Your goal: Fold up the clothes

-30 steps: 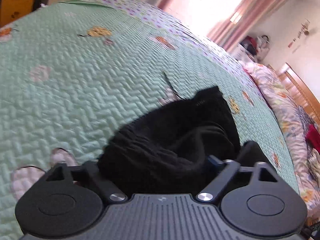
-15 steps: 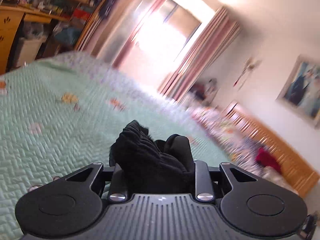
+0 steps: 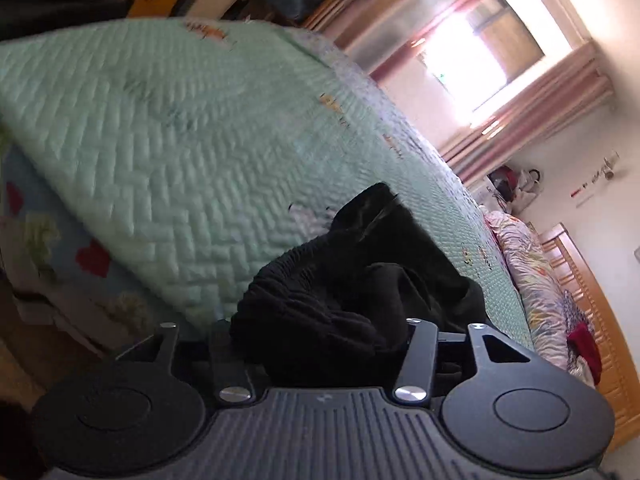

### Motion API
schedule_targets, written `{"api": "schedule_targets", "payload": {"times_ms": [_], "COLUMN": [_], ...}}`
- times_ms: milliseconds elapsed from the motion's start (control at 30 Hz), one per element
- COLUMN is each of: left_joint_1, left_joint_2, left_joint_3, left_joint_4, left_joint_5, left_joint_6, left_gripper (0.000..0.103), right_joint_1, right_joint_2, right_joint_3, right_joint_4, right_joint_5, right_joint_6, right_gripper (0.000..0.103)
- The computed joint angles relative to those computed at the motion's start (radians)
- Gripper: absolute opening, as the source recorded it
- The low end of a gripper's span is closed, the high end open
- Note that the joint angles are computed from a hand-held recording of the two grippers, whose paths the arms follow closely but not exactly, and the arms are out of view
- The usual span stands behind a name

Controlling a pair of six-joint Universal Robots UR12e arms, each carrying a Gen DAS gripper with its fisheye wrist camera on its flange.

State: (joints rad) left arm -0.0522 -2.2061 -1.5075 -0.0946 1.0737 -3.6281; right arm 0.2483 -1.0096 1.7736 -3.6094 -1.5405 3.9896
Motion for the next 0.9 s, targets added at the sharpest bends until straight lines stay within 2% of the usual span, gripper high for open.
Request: {"api": "schedule_targets", "payload": {"times_ms": [33, 100, 233, 300, 400, 467, 533, 600, 700, 800, 867, 900], "left_joint_1": [-0.002, -0.004, -0.012, -0.013, -0.01, -0.009, -0.011, -0.014, -0.015, -0.016, -0.018, -0.018], "left_joint_2": [0.003, 0.003, -0.002, -0.003, -0.005, -0.007, -0.009, -0.009, -0.011, -0.014, -0.014, -0.016], "left_joint_3": [0.006, 0.009, 0.005, -0.003, -0.008, -0.005, 0.002, 0.006, 0.013, 0.019, 0.024, 0.026], "left_joint_4": [-0.007, -0.011, -0.031, -0.04, -0.039, -0.041, -0.046, -0.048, -0.045, -0.055, -0.066, -0.069], "left_joint_5": [0.001, 0.002, 0.028, 0.04, 0.038, 0.038, 0.042, 0.049, 0.048, 0.056, 0.065, 0.066], "left_joint_6": [0.01, 0.015, -0.012, -0.021, -0.043, -0.051, -0.049, -0.046, -0.051, -0.054, -0.056, -0.057], "left_gripper": [0.056, 0.06, 0.066, 0.069, 0.071, 0.071, 0.071, 0.072, 0.072, 0.072, 0.072, 0.072], "right_joint_1": [0.009, 0.026, 0.019, 0.008, -0.022, -0.037, -0.057, -0.08, -0.102, -0.087, -0.067, -0.057], "right_joint_2": [0.0, 0.009, 0.026, 0.038, 0.044, 0.048, 0.047, 0.05, 0.06, 0.066, 0.064, 0.063], "right_joint_3": [-0.009, -0.031, -0.08, -0.102, -0.11, -0.122, -0.12, -0.123, -0.12, -0.117, -0.112, -0.11], "right_joint_4": [-0.014, -0.045, 0.005, 0.034, 0.082, 0.145, 0.226, 0.309, 0.372, 0.416, 0.423, 0.427], "right_joint_5": [-0.06, -0.176, -0.281, -0.284, -0.276, -0.315, -0.345, -0.329, -0.246, -0.21, -0.237, -0.249], "right_joint_6": [-0.02, -0.061, -0.076, -0.066, -0.136, -0.205, -0.22, -0.184, -0.166, -0.219, -0.262, -0.278], "right_gripper": [0.075, 0.088, 0.088, 0.088, 0.088, 0.09, 0.09, 0.09, 0.09, 0.09, 0.071, 0.04]}}
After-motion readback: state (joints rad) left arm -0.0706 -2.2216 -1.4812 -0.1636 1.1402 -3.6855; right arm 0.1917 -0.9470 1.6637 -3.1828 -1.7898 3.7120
